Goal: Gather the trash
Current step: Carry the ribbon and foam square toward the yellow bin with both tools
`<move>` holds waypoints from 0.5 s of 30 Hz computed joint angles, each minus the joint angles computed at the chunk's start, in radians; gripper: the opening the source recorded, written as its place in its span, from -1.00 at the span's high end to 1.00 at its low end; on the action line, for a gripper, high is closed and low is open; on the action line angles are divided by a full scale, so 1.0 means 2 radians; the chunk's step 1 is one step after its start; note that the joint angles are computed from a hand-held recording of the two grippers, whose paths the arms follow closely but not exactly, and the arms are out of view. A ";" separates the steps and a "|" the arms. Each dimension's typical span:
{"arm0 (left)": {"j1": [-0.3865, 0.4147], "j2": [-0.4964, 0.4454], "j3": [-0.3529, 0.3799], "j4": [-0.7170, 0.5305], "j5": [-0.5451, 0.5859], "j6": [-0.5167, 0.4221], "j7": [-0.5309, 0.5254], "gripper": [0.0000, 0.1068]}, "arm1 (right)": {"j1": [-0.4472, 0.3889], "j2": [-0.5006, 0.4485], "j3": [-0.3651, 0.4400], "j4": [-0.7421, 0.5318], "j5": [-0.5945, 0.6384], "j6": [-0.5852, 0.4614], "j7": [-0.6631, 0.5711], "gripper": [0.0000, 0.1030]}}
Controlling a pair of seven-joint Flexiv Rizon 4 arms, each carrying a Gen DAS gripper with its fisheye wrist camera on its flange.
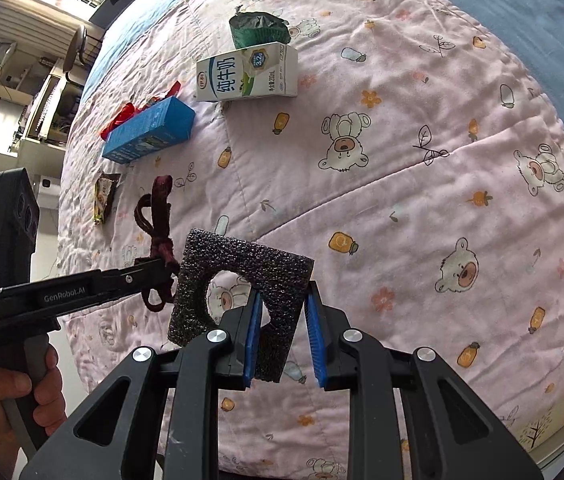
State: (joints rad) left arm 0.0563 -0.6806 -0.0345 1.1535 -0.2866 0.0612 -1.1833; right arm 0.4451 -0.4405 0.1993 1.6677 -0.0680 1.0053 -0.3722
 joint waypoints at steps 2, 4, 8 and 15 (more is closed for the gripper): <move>0.007 0.023 0.000 0.028 -0.004 0.003 0.020 0.72 | 0.014 0.012 -0.006 0.013 -0.013 0.006 0.025 0.58; 0.015 0.046 0.002 0.055 -0.009 0.006 0.042 0.72 | 0.029 0.026 -0.012 0.028 -0.031 0.010 0.055 0.58; 0.025 0.089 0.007 0.109 -0.017 0.008 0.090 0.72 | 0.056 0.058 -0.021 0.070 -0.079 0.024 0.134 0.58; 0.030 0.155 0.020 0.185 -0.019 -0.001 0.163 0.72 | 0.081 0.110 -0.016 0.138 -0.174 0.022 0.284 0.58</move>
State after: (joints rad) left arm 0.1168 -0.3715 0.0052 1.5240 -0.3242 0.0584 -0.8576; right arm 0.6070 -0.2209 0.1676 1.9428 -0.4160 1.0501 0.1962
